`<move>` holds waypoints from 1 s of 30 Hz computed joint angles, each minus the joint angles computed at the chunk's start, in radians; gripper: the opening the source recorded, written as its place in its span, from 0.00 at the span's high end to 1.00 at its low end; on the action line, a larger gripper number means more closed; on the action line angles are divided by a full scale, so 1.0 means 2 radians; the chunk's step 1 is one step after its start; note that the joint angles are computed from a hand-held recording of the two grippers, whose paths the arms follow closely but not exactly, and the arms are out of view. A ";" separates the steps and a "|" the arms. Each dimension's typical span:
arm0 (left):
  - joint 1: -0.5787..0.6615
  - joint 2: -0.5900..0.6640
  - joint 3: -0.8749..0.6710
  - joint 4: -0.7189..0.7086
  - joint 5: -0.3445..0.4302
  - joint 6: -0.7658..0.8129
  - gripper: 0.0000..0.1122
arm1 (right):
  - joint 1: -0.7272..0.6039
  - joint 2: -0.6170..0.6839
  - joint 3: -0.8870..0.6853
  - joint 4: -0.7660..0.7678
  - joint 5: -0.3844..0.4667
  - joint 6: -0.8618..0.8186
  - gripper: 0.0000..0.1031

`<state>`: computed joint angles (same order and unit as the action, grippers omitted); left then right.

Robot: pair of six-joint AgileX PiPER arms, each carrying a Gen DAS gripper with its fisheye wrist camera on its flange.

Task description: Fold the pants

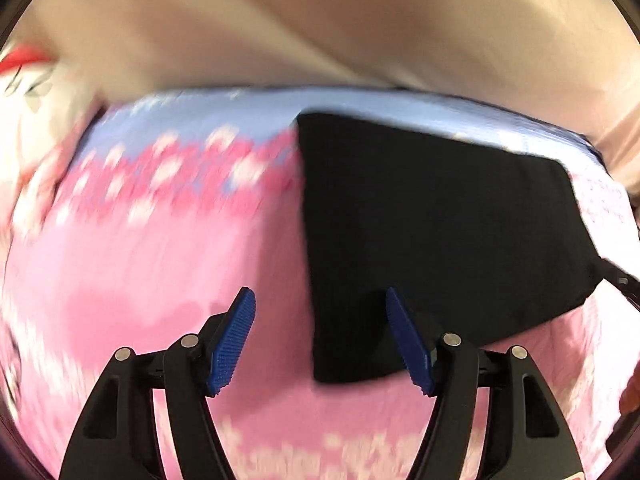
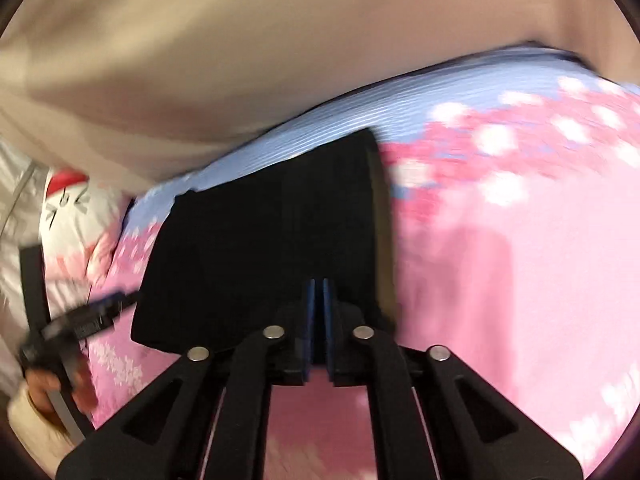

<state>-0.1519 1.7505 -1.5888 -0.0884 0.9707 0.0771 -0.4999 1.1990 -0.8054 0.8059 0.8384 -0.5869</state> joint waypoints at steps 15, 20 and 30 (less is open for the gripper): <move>0.037 -0.001 0.057 -0.113 -0.035 -0.017 0.26 | -0.021 0.088 0.062 0.154 0.029 -0.060 0.53; 0.037 0.038 0.002 -0.133 0.022 0.045 0.50 | 0.001 0.045 0.079 0.137 0.007 -0.022 0.72; 0.014 0.028 -0.010 -0.042 0.019 0.071 0.34 | -0.126 -0.063 0.114 0.030 0.050 0.025 0.95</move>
